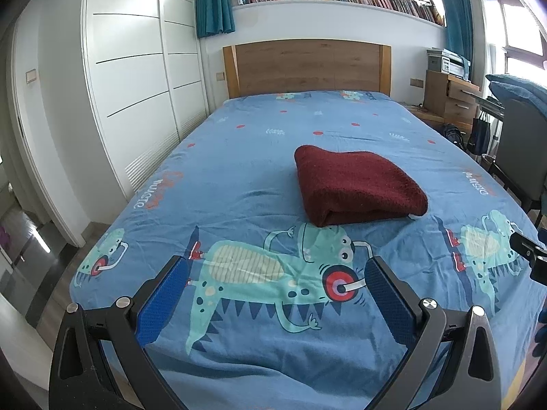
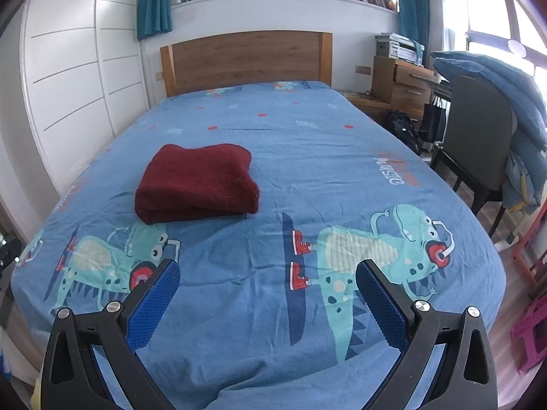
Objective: Fold small clothes
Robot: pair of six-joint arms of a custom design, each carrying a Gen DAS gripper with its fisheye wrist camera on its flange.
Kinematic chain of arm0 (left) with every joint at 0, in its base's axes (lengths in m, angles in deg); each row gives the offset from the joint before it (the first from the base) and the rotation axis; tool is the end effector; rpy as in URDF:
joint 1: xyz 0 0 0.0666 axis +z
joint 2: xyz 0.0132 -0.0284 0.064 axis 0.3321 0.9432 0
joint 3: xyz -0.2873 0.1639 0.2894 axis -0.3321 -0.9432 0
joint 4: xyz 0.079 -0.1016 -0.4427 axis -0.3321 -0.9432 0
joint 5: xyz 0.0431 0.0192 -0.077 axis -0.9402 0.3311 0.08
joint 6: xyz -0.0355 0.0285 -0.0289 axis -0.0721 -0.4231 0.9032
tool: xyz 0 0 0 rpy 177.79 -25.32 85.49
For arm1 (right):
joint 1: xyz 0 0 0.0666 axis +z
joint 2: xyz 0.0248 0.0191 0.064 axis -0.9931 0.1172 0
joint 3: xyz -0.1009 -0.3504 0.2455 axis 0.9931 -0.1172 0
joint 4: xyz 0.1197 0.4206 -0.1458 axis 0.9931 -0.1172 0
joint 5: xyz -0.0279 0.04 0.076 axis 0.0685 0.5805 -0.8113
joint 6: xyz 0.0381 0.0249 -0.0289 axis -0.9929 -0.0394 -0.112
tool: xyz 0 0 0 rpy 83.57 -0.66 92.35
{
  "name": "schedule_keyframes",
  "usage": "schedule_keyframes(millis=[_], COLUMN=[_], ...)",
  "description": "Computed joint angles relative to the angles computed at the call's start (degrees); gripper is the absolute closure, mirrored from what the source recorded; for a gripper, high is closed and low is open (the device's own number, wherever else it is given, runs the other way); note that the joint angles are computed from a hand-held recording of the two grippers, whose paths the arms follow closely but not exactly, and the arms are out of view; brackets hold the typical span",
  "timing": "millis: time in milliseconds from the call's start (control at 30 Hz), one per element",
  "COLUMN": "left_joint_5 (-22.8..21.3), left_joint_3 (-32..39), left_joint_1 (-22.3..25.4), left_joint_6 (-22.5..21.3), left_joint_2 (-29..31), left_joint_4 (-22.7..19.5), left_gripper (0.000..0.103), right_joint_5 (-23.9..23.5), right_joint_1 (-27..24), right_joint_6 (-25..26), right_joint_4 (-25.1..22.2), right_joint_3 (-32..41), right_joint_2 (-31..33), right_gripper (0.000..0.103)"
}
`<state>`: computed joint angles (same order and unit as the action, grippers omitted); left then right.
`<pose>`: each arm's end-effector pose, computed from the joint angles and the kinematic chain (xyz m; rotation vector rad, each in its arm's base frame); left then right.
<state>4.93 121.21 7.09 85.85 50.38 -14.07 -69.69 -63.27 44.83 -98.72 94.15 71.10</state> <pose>0.5650 -0.1111 0.4567 -0.1692 2.1824 0.1602 0.6369 0.2252 0.5153 -0.1003 2.2561 0.1017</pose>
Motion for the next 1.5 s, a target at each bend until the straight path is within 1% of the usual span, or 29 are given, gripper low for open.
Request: schedule_keyframes(millis=[633, 1500], left_joint_5=[1.3, 1.8], left_joint_3=[0.3, 0.6], left_joint_1=[0.4, 0.7], left_joint_6=[0.9, 1.7], left_joint_2=[1.2, 2.2], left_joint_4=[-0.5, -1.6], left_gripper=[0.001, 0.001], right_joint_5=[-0.1, 0.1], right_joint_1=[-0.1, -0.3], right_joint_6=[-0.3, -0.9], right_joint_4=[-1.1, -1.0], right_joint_3=[-0.1, -0.5], right_joint_2=[1.0, 1.4], right_gripper=[0.0, 0.0])
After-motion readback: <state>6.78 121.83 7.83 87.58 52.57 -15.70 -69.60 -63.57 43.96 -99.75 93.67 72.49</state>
